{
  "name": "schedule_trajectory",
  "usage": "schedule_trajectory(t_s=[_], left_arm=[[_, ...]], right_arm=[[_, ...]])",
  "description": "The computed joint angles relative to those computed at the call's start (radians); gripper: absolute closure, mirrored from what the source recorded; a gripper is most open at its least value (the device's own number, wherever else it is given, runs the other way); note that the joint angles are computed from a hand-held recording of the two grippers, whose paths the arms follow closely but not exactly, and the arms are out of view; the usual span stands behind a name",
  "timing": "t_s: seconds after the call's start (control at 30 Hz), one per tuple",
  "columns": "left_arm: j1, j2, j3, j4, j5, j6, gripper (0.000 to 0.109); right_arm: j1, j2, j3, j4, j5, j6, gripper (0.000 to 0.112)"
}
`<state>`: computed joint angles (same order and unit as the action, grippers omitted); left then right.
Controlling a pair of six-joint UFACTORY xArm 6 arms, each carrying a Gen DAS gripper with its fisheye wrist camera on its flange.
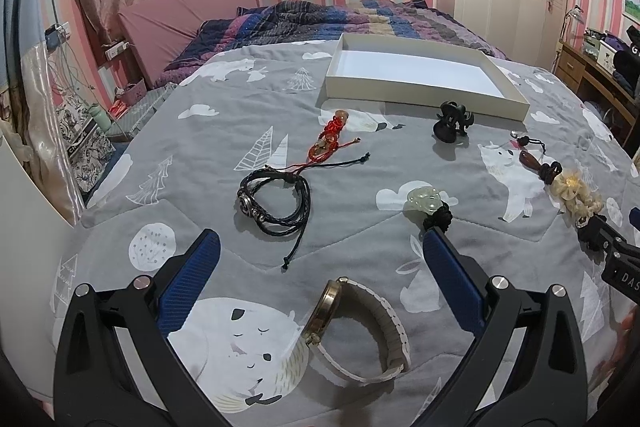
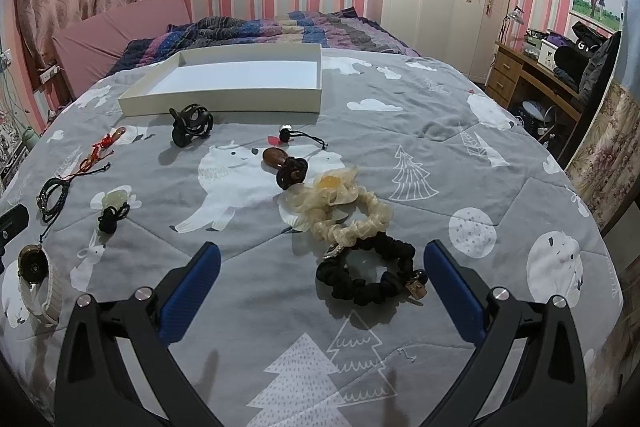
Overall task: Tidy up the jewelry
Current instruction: 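Move both tools toward the jewelry scattered on the bed cover, then grasp the red beaded charm with the left tool while the right tool grasps the cream scrunchie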
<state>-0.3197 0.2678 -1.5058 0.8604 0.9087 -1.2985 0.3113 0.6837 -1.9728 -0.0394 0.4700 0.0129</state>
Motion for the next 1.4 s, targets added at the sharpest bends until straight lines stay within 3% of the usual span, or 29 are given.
schedule_trajectory(t_s=[0.37, 0.73, 1.27, 1.4], left_arm=[[-0.003, -0.003, 0.011, -0.006, -0.001, 0.013, 0.008], [0.03, -0.037, 0.063, -0.02, -0.036, 0.027, 0.008], [0.034, -0.075, 0.097, -0.005, -0.041, 0.024, 0.008], [0.046, -0.065, 0.089, -0.029, -0.054, 0.05, 0.008]], right_arm=[[-0.013, -0.019, 0.025, 0.11, 0.006, -0.082, 0.011], [-0.026, 0.004, -0.009, 0.093, 0.034, -0.095, 0.011], [-0.028, -0.003, -0.004, 0.209, 0.031, -0.202, 0.011], [-0.027, 0.041, -0.071, 0.201, 0.074, -0.187, 0.011]])
